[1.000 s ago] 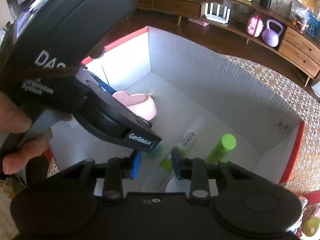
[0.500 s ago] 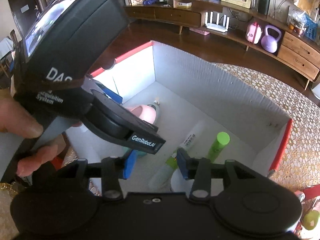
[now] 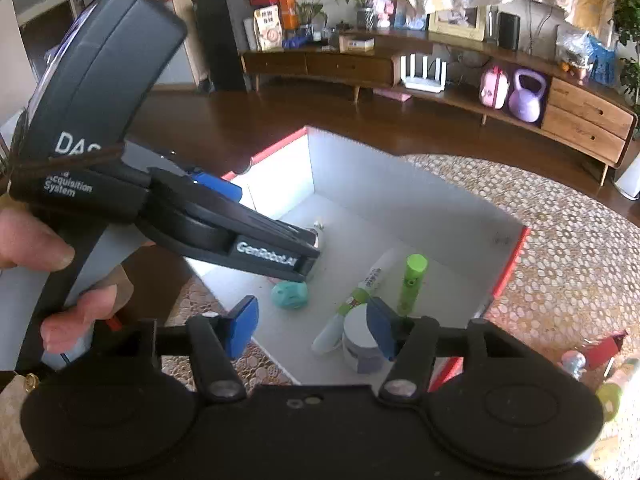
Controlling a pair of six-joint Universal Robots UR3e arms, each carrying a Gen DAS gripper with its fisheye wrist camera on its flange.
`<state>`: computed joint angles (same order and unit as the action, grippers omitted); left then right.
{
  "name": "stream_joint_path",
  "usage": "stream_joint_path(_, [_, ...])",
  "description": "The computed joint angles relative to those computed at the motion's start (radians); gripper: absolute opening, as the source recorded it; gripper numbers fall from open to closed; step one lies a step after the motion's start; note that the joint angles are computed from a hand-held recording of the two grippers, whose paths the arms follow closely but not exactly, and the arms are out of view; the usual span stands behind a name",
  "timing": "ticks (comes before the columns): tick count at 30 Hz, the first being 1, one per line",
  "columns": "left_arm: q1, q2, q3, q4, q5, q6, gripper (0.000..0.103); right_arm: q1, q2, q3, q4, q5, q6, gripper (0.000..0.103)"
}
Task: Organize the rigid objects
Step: 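Open the left tool releasing the heart box while the right tool releases the sharpener in the box, then move both open tools back from the box to the pile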
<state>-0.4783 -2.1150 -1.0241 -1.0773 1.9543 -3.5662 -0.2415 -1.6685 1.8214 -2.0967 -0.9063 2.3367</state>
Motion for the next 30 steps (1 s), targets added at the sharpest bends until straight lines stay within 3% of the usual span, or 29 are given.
stream_joint_path(14, [-0.157,0.071,-0.041,0.079,0.120,-0.084,0.074,-0.348,-0.272,0.044,0.427,0.204,-0.326,0.072])
stream_joint_path(22, [-0.270,0.036,-0.007,0.116,0.195,-0.127,0.080,-0.608,-0.386,-0.013,0.903,0.271,-0.703,0.083])
stream_joint_path(30, [-0.356,-0.032,0.071,0.147,0.242,-0.166,0.080,-0.865,-0.385,-0.119,1.342,0.259,-1.077,0.098])
